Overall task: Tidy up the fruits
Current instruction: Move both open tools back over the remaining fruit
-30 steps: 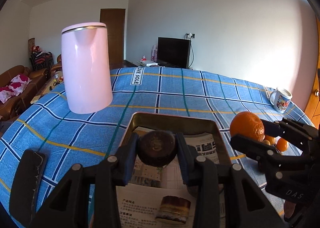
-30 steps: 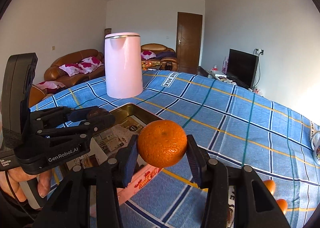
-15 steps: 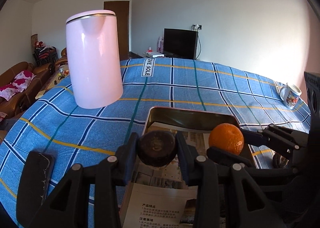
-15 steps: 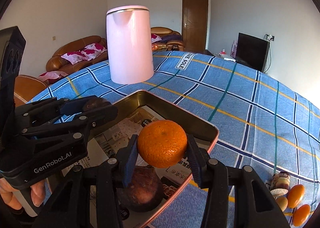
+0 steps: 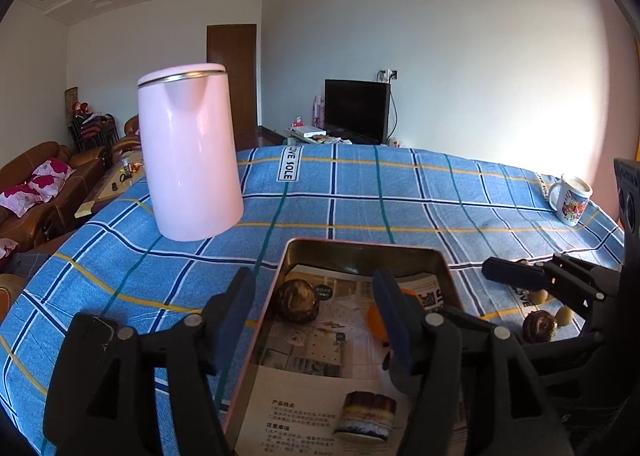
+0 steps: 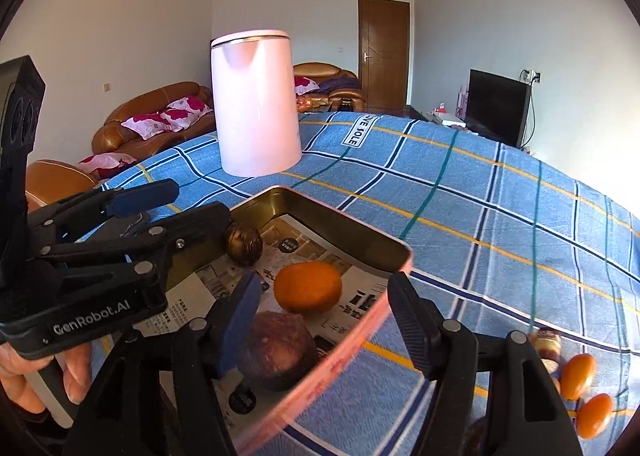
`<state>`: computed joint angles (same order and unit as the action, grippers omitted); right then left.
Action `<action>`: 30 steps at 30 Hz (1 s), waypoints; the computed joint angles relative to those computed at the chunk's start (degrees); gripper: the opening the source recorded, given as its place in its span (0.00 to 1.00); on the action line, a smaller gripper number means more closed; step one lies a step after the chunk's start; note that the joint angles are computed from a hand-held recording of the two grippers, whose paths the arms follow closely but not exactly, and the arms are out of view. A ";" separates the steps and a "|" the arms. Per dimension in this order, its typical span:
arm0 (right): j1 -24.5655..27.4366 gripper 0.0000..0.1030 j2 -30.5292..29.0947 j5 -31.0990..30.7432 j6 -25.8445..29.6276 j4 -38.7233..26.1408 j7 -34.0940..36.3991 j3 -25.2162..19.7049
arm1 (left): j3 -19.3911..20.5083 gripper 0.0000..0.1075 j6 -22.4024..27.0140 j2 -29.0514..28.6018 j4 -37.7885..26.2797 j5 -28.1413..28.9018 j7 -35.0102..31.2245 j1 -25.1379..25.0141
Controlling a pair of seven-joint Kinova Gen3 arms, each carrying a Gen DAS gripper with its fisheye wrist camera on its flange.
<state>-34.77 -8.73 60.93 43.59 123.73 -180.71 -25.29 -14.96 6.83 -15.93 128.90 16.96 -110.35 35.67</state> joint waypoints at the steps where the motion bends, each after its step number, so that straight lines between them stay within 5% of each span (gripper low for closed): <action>1: -0.32 0.65 -1.51 -0.58 1.43 0.76 -0.33 -0.63 | 0.74 0.62 -0.17 -0.75 0.41 -0.01 0.24 -0.12; 12: 4.34 0.66 -20.82 -14.65 18.07 9.48 -2.19 -13.27 | 9.38 0.65 -0.64 -1.55 1.67 -2.40 5.39 4.61; 21: 6.65 0.66 -26.13 -21.61 14.09 12.32 6.07 -7.99 | 23.88 0.65 0.73 3.28 -0.23 -5.47 11.35 -2.55; 30: 7.06 0.51 -24.70 -27.68 4.81 13.22 16.99 1.95 | 27.93 0.65 2.24 5.95 -1.55 -8.68 14.82 -5.29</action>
